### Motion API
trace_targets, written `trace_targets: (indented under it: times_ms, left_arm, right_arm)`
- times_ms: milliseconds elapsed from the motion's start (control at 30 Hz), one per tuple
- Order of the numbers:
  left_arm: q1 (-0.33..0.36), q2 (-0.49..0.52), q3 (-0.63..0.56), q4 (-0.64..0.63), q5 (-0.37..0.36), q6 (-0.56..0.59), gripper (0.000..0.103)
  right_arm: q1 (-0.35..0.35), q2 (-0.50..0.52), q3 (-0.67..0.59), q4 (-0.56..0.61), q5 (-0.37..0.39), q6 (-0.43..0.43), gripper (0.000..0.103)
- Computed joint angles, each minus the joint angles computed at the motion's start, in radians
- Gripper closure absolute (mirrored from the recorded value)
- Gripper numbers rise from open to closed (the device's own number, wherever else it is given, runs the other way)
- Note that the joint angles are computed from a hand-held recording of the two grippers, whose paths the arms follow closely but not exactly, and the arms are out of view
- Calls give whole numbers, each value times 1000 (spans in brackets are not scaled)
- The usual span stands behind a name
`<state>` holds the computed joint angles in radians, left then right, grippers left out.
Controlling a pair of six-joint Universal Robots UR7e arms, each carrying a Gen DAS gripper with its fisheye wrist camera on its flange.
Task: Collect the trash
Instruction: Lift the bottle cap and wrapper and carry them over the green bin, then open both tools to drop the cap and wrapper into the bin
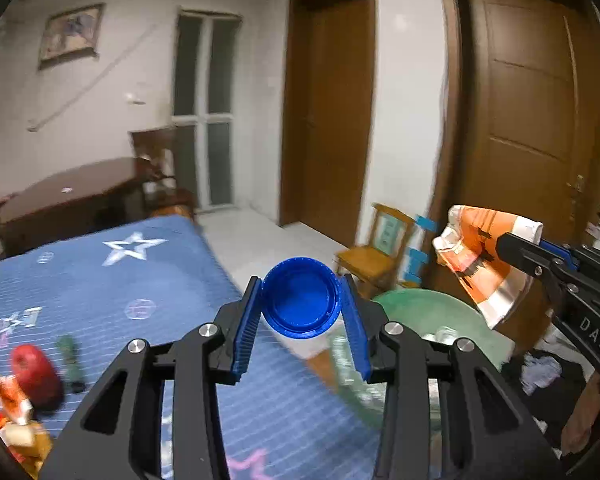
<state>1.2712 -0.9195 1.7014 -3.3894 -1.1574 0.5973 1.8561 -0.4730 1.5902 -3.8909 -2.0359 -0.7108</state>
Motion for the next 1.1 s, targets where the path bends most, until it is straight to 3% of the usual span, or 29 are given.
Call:
trace_targets:
  times_ms: [100, 233, 467, 733, 1100]
  left_arm:
    - [-7, 36, -42, 86, -17, -17, 65]
    - [-2, 91, -146, 313, -69, -79, 65]
    - [18, 202, -317, 599, -91, -149, 65]
    - [24, 286, -434, 718, -48, -159, 65]
    - [19, 319, -461, 731, -19, -176, 65]
  right_arm:
    - [-43, -51, 13, 62, -13, 17, 91]
    - [-109, -111, 9, 206, -23, 77, 91]
    - [-211, -135, -28, 391, 9, 179, 91]
    - [-260, -72, -97, 455, 0, 214, 91]
    - [-253, -33, -132, 460, -18, 215, 91]
